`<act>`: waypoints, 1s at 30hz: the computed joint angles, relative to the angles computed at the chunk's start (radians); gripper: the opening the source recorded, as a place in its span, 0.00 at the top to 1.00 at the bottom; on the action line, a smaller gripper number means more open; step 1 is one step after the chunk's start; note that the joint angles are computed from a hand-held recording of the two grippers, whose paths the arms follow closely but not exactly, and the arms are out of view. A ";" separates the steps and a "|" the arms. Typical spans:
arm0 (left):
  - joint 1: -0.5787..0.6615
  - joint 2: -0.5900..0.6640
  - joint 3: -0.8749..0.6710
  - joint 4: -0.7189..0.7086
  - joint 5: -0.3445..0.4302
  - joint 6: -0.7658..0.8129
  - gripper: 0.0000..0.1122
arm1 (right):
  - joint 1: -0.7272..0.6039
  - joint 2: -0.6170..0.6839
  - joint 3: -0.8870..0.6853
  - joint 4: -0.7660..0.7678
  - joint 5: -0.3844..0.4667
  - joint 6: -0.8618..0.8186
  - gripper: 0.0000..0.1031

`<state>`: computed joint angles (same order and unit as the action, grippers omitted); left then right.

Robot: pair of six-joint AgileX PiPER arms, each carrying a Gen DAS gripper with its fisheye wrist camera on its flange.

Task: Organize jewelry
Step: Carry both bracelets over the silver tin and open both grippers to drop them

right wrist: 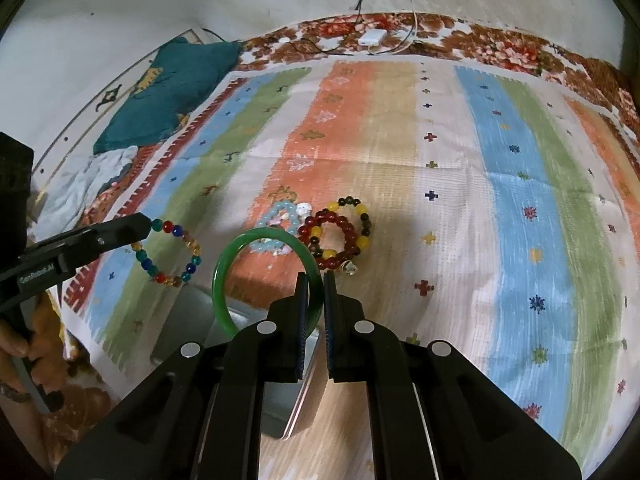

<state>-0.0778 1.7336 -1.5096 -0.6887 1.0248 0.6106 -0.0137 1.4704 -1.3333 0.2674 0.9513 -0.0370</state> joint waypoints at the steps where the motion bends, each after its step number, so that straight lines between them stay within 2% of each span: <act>1: 0.001 -0.008 0.009 -0.004 -0.001 0.005 0.92 | 0.004 -0.011 0.008 -0.002 -0.001 0.002 0.92; 8: 0.002 -0.086 0.097 -0.030 -0.010 0.051 0.92 | 0.035 -0.068 0.051 -0.016 0.001 0.011 0.92; 20: 0.003 -0.148 0.191 -0.048 -0.015 0.082 0.92 | 0.076 -0.104 0.097 -0.053 0.005 0.036 0.92; 24: -0.009 -0.134 0.183 -0.022 0.013 0.065 0.91 | 0.068 -0.104 0.111 0.005 0.014 -0.010 0.91; 25: -0.016 -0.133 0.183 -0.003 0.005 0.052 0.87 | 0.064 -0.103 0.113 0.021 0.015 -0.018 0.87; 26: -0.019 -0.139 0.190 0.013 -0.012 0.043 0.72 | 0.064 -0.100 0.111 0.022 0.017 -0.015 0.81; 27: -0.025 -0.143 0.196 0.034 -0.035 0.029 0.65 | 0.072 -0.105 0.112 -0.005 0.007 0.011 0.59; 28: -0.034 -0.147 0.201 0.064 -0.064 0.011 0.57 | 0.078 -0.113 0.114 -0.035 -0.006 0.036 0.47; 30: -0.036 -0.143 0.199 0.096 -0.090 -0.015 0.54 | 0.099 -0.119 0.107 -0.120 -0.016 0.096 0.47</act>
